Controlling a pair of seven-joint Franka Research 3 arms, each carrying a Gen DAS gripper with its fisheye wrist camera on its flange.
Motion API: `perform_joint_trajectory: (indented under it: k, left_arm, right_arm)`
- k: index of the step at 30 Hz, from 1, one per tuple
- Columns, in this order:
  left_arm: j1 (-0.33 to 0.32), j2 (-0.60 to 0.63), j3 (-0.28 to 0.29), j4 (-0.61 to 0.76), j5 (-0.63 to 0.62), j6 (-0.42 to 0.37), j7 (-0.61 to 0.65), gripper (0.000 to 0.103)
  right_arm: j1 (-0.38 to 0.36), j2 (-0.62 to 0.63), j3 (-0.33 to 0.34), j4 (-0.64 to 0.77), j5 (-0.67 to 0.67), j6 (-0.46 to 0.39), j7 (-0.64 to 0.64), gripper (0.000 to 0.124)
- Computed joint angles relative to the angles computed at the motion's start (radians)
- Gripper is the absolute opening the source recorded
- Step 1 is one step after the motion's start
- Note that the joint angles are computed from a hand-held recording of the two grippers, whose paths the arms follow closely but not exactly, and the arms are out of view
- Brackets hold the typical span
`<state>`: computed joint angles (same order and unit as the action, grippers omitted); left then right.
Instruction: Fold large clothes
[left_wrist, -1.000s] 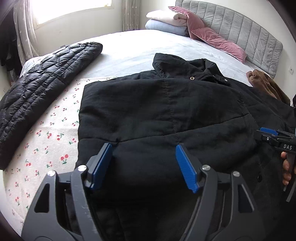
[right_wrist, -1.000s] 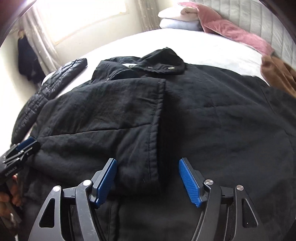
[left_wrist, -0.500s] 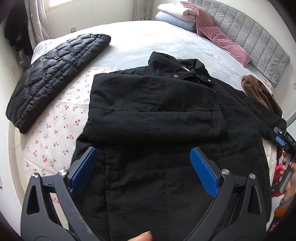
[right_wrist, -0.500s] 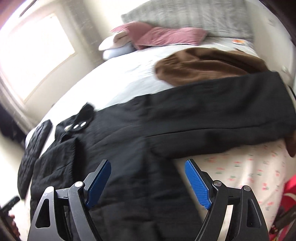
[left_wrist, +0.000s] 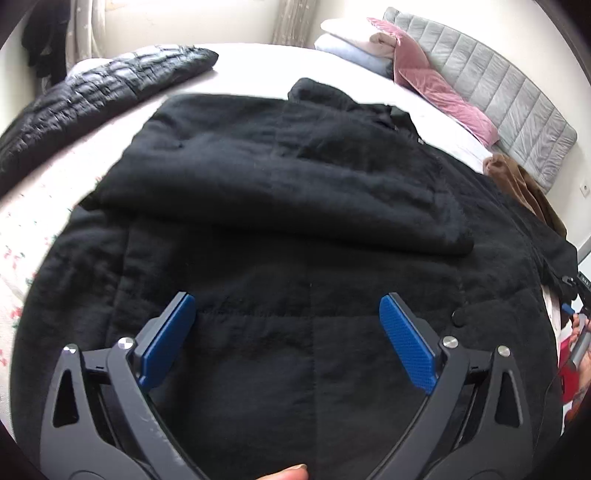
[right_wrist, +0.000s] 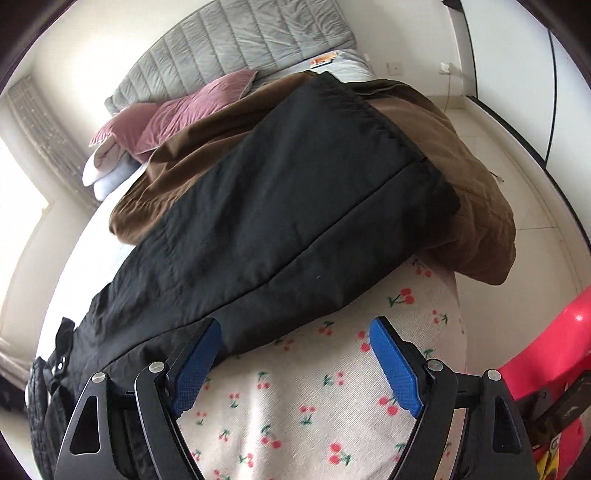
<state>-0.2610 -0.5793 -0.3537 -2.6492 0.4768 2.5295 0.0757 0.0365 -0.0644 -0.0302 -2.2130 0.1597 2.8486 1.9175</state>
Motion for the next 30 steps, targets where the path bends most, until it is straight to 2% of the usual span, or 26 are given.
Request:
perform_joint_trajectory:
  k: [4,6,8,9,10,13,17,23,26,30]
  left_arm:
    - [0.02,-0.037,-0.005,-0.032,0.019,0.048,-0.036,0.1]
    - [0.018,-0.048,-0.006,-0.035,0.018,0.04,-0.035,0.1]
    - [0.015,-0.052,-0.008,-0.034,0.02,0.025,-0.026,0.1]
    - [0.013,-0.053,-0.005,-0.033,0.02,0.025,-0.018,0.1]
    - [0.009,-0.056,-0.001,-0.034,0.019,0.028,-0.009,0.1]
    - [0.002,-0.066,0.018,-0.045,0.015,0.063,0.024,0.1]
    - [0.008,-0.081,0.022,-0.051,-0.001,0.09,0.047,0.1]
    - [0.026,-0.113,0.006,-0.054,-0.005,0.097,0.053,0.1]
    - [0.034,-0.125,0.002,-0.057,-0.003,0.096,0.05,0.1]
    - [0.037,-0.138,0.011,-0.069,-0.014,0.103,0.052,0.1]
  right_arm:
    - [-0.01,0.06,-0.009,0.024,-0.03,0.063,0.059,0.084]
    - [-0.004,0.084,-0.014,0.034,-0.025,0.106,0.073,0.078]
    - [0.002,0.09,-0.012,0.032,0.031,0.145,0.033,0.046]
    - [0.007,0.085,-0.013,0.028,0.021,0.164,0.044,0.04]
    - [0.012,0.077,-0.017,0.022,-0.027,0.186,0.072,0.028]
    - [0.015,0.055,-0.019,0.039,-0.214,0.202,0.166,0.012]
    - [0.009,0.02,0.016,0.079,-0.339,0.194,0.209,0.01]
    - [0.054,-0.011,0.092,0.163,-0.375,0.193,0.139,0.009]
    - [0.115,-0.007,0.122,0.214,-0.343,0.179,0.04,0.009]
    - [0.235,0.015,0.153,0.269,-0.2,0.15,-0.176,0.009]
